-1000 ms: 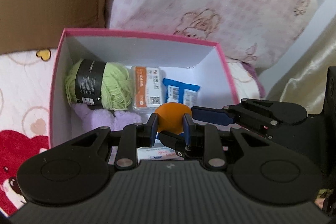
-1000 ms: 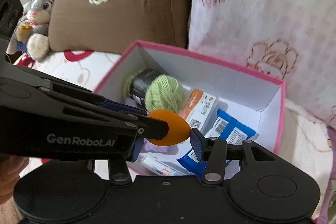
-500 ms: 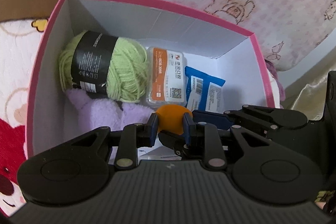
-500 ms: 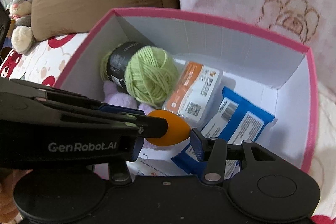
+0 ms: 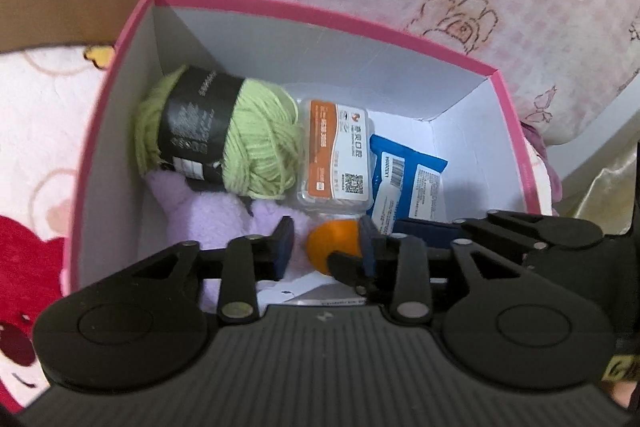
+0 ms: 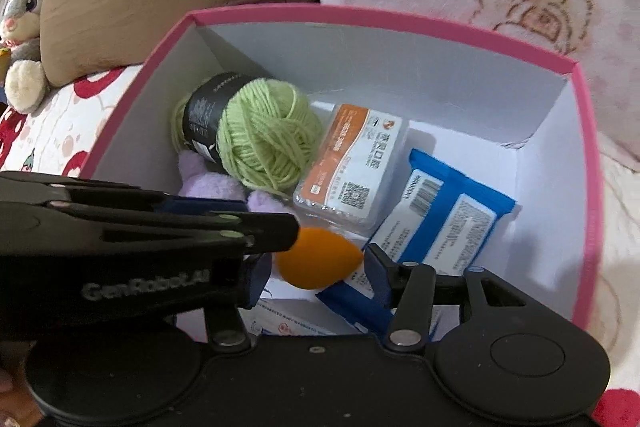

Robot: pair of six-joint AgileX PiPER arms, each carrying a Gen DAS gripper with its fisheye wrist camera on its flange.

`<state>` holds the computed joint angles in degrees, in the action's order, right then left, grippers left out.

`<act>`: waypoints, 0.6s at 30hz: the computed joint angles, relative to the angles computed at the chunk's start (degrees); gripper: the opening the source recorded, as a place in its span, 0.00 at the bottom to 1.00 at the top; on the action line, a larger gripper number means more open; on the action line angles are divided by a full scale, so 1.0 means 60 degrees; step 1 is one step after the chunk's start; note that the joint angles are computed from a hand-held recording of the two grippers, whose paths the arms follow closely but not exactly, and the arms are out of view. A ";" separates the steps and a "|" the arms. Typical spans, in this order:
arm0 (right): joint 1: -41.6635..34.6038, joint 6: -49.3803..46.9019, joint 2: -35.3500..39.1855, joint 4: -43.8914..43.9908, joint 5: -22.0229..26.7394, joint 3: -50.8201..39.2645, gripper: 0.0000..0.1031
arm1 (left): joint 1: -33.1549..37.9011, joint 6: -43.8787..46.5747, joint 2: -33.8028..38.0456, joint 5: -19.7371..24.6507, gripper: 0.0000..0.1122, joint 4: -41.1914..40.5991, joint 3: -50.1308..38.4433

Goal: Organize objects
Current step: 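Open the left gripper and withdraw from the pink box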

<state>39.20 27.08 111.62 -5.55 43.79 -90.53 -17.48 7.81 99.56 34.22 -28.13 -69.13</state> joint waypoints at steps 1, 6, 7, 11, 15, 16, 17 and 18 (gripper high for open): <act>0.0020 0.0003 -0.0168 -0.0049 0.0055 0.0069 0.57 | 0.0025 -0.0169 -0.0097 0.0266 0.38 0.0179 -0.0102; 0.0279 -0.0091 -0.1319 -0.0171 0.0373 0.0542 0.59 | 0.0210 -0.0572 -0.0732 0.1984 0.44 0.0758 -0.0817; 0.0381 -0.0011 -0.1564 -0.0322 0.0485 0.0595 0.60 | 0.0162 -0.0723 -0.0945 0.2211 0.46 0.1019 -0.0895; 0.0735 0.0436 -0.2607 -0.0825 0.1082 0.0724 0.63 | 0.0055 -0.1087 -0.1834 0.3048 0.53 0.1575 -0.1112; 0.1401 0.1015 -0.3453 -0.1703 0.1875 0.0669 0.76 | -0.0164 -0.1543 -0.2809 0.3683 0.57 0.2186 -0.1180; 0.1595 0.1172 -0.3643 -0.1977 0.2004 0.0692 0.76 | -0.0204 -0.1675 -0.3028 0.3878 0.58 0.2308 -0.1204; 0.1804 0.1362 -0.3837 -0.2222 0.2161 0.0716 0.76 | -0.0216 -0.1768 -0.3239 0.4043 0.58 0.2360 -0.1209; 0.2006 0.1530 -0.4001 -0.2420 0.2368 0.0691 0.76 | -0.0186 -0.1809 -0.3504 0.4219 0.58 0.2370 -0.1199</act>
<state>51.23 36.26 87.61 -20.07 57.99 -86.39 -18.60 -3.05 78.54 59.53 -13.91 -76.32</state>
